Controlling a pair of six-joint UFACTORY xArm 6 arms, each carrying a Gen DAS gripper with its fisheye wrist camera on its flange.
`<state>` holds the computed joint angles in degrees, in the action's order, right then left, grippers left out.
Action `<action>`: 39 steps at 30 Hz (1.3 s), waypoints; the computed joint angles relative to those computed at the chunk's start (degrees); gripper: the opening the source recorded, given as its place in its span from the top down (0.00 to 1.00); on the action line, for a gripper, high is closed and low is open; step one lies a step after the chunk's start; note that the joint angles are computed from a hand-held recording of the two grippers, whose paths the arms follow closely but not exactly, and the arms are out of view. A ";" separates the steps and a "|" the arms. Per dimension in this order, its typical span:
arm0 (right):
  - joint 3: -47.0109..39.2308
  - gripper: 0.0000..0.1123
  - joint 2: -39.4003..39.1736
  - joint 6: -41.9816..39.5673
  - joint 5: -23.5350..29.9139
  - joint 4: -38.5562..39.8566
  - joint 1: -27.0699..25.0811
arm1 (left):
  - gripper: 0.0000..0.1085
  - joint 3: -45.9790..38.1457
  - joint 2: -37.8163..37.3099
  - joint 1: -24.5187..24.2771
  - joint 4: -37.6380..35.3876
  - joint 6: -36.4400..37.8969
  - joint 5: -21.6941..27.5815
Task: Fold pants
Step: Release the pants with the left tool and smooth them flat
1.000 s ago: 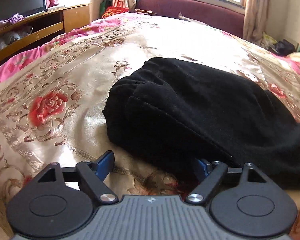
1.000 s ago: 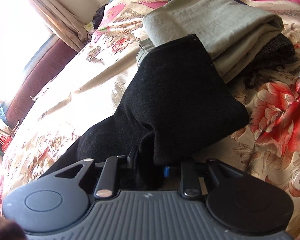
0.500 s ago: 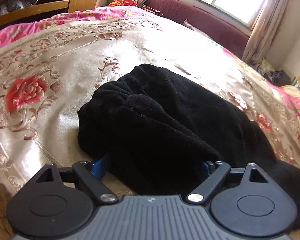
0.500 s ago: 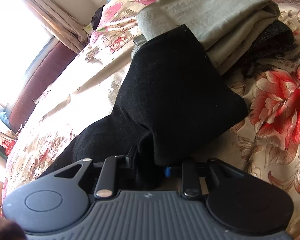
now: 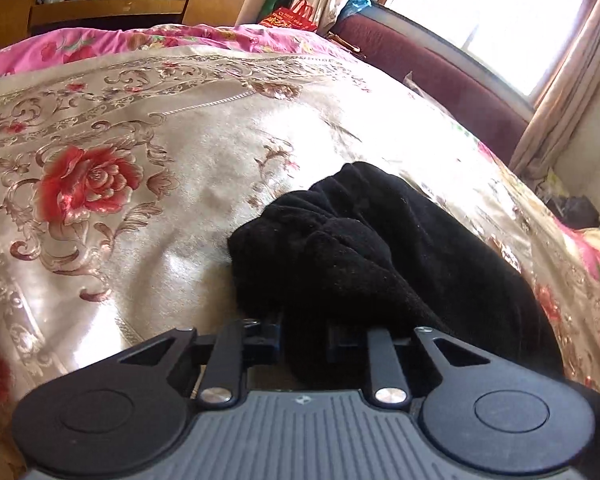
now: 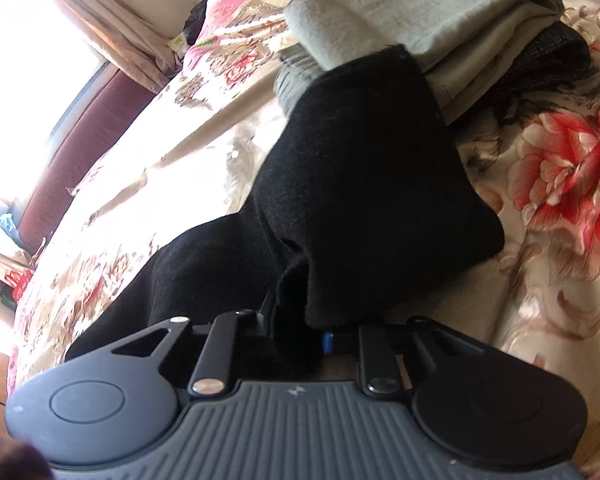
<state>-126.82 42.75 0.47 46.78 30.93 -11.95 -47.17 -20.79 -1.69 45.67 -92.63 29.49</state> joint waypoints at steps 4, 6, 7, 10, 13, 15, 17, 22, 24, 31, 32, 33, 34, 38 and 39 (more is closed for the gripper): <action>7.60 0.82 -5.53 -3.58 0.23 -0.07 3.07 | 0.75 6.04 -5.09 4.54 -1.78 1.61 -4.04; 9.44 0.82 -7.17 -5.37 0.46 -1.19 4.39 | 0.75 5.89 -5.91 4.01 0.34 3.18 -1.06; 9.89 0.82 -7.70 -5.36 0.51 -1.74 4.72 | 0.75 4.52 -5.75 2.35 2.08 4.50 3.17; 8.95 0.84 -7.46 -3.54 1.01 0.46 3.20 | 0.71 1.95 -5.73 -0.77 3.83 8.20 9.37; 8.77 0.85 -7.44 -2.88 -1.22 1.74 0.82 | 0.72 -1.72 -4.96 -5.75 8.19 10.29 18.01; 8.54 0.85 -7.41 -4.06 -2.99 3.99 -0.76 | 0.72 -4.72 -3.71 -9.34 11.57 11.89 23.03; 6.95 0.84 -6.44 -6.60 -4.52 6.71 -1.87 | 0.71 -7.78 -1.96 -11.82 13.53 14.06 25.11; 6.66 0.84 -6.13 -13.70 -10.65 13.98 -2.81 | 0.65 -16.88 5.33 -16.67 14.45 22.48 23.85; 7.05 0.81 -6.33 -15.72 -8.29 17.39 -3.87 | 0.63 -19.56 8.00 -17.67 13.33 24.78 21.88; 16.85 0.66 -12.22 -14.57 -1.20 28.21 -7.36 | 0.62 -27.49 17.31 -22.34 6.30 35.01 15.67; 18.03 0.65 -13.10 -15.17 -0.35 28.98 -7.69 | 0.61 -28.87 18.80 -23.04 4.81 37.23 14.28; 18.89 0.65 -13.82 -15.57 0.65 29.46 -7.95 | 0.60 -30.28 20.30 -23.58 3.79 39.13 13.23; 19.05 0.64 -13.95 -15.70 2.05 30.20 -8.31 | 0.59 -32.06 22.04 -24.32 2.95 40.85 12.55; 12.98 0.53 -9.11 -12.43 6.11 29.23 -7.51 | 0.57 -39.35 28.81 -26.40 -2.32 49.73 8.77; 10.78 0.52 -7.33 -11.56 6.13 28.27 -7.05 | 0.56 -41.22 30.46 -26.92 -3.64 52.11 8.24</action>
